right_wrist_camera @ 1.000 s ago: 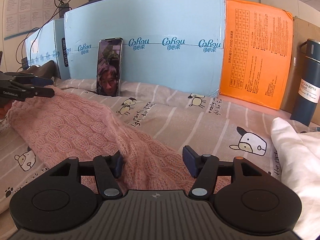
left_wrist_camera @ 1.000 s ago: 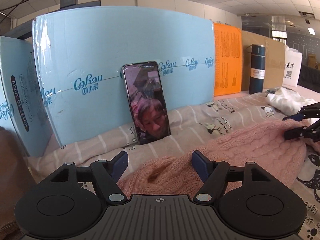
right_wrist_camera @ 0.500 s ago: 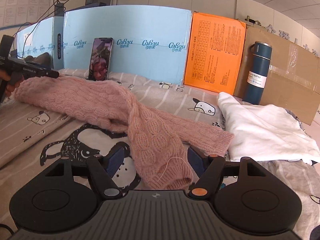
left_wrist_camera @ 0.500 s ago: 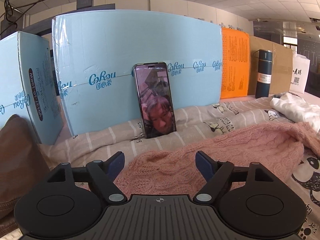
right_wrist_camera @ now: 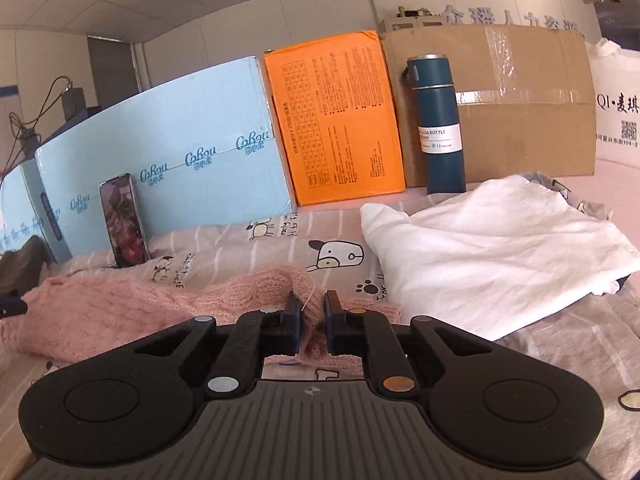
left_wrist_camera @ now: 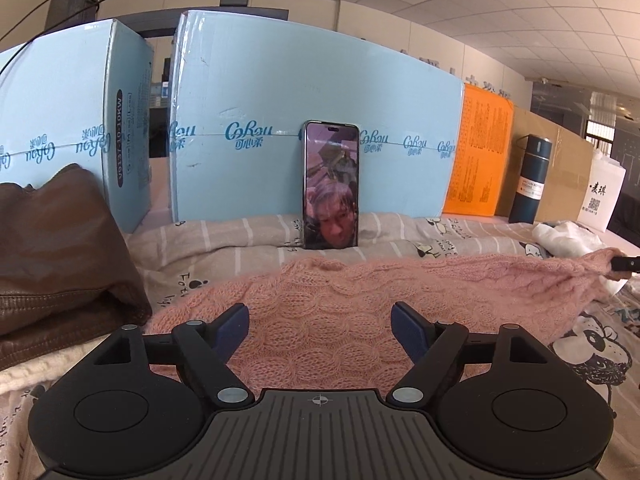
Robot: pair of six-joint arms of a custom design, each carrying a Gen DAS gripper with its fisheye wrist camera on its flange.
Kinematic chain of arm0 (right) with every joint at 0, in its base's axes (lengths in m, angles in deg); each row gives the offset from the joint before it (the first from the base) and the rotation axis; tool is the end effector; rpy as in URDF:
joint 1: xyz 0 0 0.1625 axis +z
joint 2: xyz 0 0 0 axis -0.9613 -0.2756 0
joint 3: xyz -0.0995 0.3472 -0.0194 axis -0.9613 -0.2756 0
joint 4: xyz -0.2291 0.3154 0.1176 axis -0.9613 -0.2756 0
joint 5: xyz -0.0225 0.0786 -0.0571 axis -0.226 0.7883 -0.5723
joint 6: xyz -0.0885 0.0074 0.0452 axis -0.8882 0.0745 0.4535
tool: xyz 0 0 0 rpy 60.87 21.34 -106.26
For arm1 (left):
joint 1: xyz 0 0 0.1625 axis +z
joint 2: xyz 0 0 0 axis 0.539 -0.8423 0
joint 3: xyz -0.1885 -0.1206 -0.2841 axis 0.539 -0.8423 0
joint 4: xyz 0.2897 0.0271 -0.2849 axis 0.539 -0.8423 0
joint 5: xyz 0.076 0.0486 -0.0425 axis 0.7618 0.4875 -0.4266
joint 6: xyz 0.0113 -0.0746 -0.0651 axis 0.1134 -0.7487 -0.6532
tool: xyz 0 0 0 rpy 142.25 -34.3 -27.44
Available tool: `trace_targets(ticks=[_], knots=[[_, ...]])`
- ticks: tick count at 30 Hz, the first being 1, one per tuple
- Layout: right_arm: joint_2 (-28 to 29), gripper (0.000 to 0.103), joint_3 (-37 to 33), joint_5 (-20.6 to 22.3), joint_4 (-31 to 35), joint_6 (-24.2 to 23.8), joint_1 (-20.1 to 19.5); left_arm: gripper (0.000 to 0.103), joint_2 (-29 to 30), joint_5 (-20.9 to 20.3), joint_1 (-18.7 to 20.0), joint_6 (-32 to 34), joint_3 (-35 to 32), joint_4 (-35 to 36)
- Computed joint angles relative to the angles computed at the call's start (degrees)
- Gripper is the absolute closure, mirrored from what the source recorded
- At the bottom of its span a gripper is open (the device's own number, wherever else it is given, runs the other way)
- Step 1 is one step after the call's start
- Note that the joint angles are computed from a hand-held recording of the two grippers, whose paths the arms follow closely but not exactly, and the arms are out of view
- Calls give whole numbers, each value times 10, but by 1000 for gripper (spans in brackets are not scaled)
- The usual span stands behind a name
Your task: Fold clothes
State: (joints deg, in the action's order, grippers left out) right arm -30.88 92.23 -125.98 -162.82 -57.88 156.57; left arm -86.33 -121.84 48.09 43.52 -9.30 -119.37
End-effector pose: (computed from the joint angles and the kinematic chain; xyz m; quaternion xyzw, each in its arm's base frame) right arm 0.0335 -0.7404 0.1180 0.1660 -0.8192 0.5106 0.2013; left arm 0.0365 -0.7559 0.1769 0.2717 0.8164 -0.4597 0.2201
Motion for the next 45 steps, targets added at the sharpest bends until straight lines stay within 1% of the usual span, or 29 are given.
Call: trace_targets(ticks=[1,3,4,5,7,8,9,11,12,13,14,15,17,18,21,23,24,26,27,30,33,36,38,40,42,43,45], knots=[[7,92,-17,-19,14,29,3,23,0,0,1,-2,-1,3],[22,87,-53,-58,46,89,9,23,2,1,3,-2,-5,9],[29,77,-72,-75,64,119,12,23,3,2,4,-2,-6,12],[31,64,-76,-69,68,144,9,23,4,3,5,-2,-8,15],[27,50,-70,-37,70,185,1,23,4,1,6,-2,-9,19],[25,43,-64,-24,63,195,-2,23,4,1,7,-2,-9,21],[23,39,-59,-13,56,205,-4,23,4,-1,7,-1,-9,23],[19,26,-46,17,41,222,-11,23,3,-5,8,1,-7,25],[16,23,-39,36,33,230,-16,23,4,-6,8,1,-7,26],[13,21,-32,63,27,234,-22,23,4,-5,8,2,-8,27],[13,21,-32,76,26,237,-25,22,4,-5,8,2,-8,28],[15,21,-34,73,28,238,-25,22,5,-5,9,2,-8,29],[24,21,-50,38,43,239,-19,22,5,-6,9,1,-8,30],[29,21,-59,19,52,240,-15,22,5,-6,9,1,-9,31],[54,30,-92,-32,44,235,-6,22,6,-5,10,0,-10,33],[70,53,-114,-75,38,216,5,22,6,-5,10,0,-11,34],[79,59,-127,-94,35,203,9,22,6,-5,10,0,-11,34],[97,92,-152,-126,25,178,16,22,6,-5,10,0,-11,34],[101,96,-155,-129,14,169,18,22,6,-7,10,1,-10,33],[97,97,-138,-91,-36,156,20,22,4,-11,11,1,-8,31],[86,97,-119,-69,-80,164,30,22,2,-15,11,1,-6,28],[76,97,-103,-77,-113,178,47,22,0,-19,12,2,-3,28],[73,97,-102,-101,-119,195,59,22,-1,-21,12,3,-2,31],[75,97,-111,-140,-108,220,68,22,-2,-23,12,6,0,31],[88,97,-135,-192,-81,224,71,22,-3,-24,12,9,2,29],[94,97,-146,-217,-61,237,70,22,-3,-24,12,9,2,28],[96,97,-151,-223,-20,267,58,22,-3,-23,12,8,2,27]])
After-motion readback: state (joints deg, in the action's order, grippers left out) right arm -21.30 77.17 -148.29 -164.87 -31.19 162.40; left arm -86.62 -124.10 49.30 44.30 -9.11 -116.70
